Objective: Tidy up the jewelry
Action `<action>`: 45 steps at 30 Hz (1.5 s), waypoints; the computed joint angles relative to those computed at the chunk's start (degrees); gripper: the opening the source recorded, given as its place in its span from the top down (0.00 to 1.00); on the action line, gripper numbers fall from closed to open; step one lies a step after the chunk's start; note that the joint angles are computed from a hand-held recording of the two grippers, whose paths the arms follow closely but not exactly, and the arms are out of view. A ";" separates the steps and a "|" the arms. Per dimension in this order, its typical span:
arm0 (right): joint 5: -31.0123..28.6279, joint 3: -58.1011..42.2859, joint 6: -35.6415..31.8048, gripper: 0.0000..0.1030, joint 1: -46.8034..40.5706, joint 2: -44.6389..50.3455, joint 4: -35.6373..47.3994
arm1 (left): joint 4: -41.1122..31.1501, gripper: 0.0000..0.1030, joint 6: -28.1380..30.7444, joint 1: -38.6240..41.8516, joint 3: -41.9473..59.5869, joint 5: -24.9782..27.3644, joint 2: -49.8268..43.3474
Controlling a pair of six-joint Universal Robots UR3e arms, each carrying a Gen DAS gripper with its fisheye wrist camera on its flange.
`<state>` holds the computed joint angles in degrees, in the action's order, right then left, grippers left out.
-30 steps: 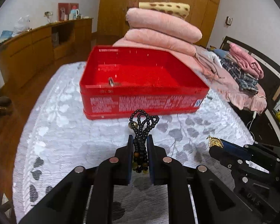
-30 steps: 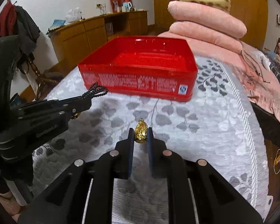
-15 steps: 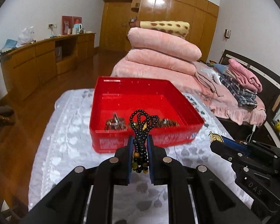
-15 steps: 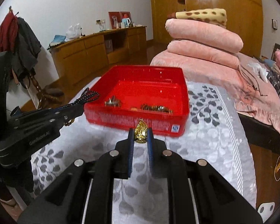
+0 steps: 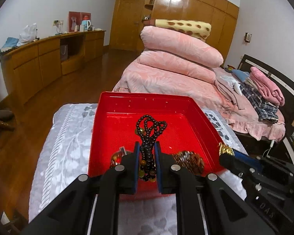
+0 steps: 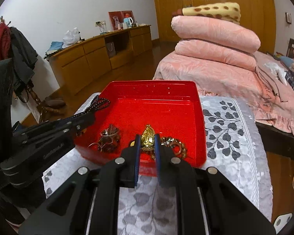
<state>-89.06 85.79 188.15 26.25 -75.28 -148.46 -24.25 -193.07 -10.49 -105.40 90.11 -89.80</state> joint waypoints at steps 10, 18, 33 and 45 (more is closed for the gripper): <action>1.63 -8.12 1.04 0.82 -1.96 8.55 3.05 | -1.35 0.85 0.36 1.40 5.63 -1.13 -8.14; 0.67 -5.44 2.08 0.62 -2.41 7.42 -0.50 | -0.48 0.62 0.54 2.11 3.78 -0.77 -7.28; -3.66 10.80 1.87 0.11 0.06 -6.14 -9.94 | 8.04 0.18 0.90 -1.62 -10.84 6.75 8.18; -10.27 24.50 1.86 0.05 4.61 -19.26 -18.05 | 12.28 0.09 0.81 -8.00 -20.45 14.82 21.83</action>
<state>-99.33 110.29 190.00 30.86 -94.54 -166.51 -11.97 -192.26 -18.48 -125.85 104.93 -67.98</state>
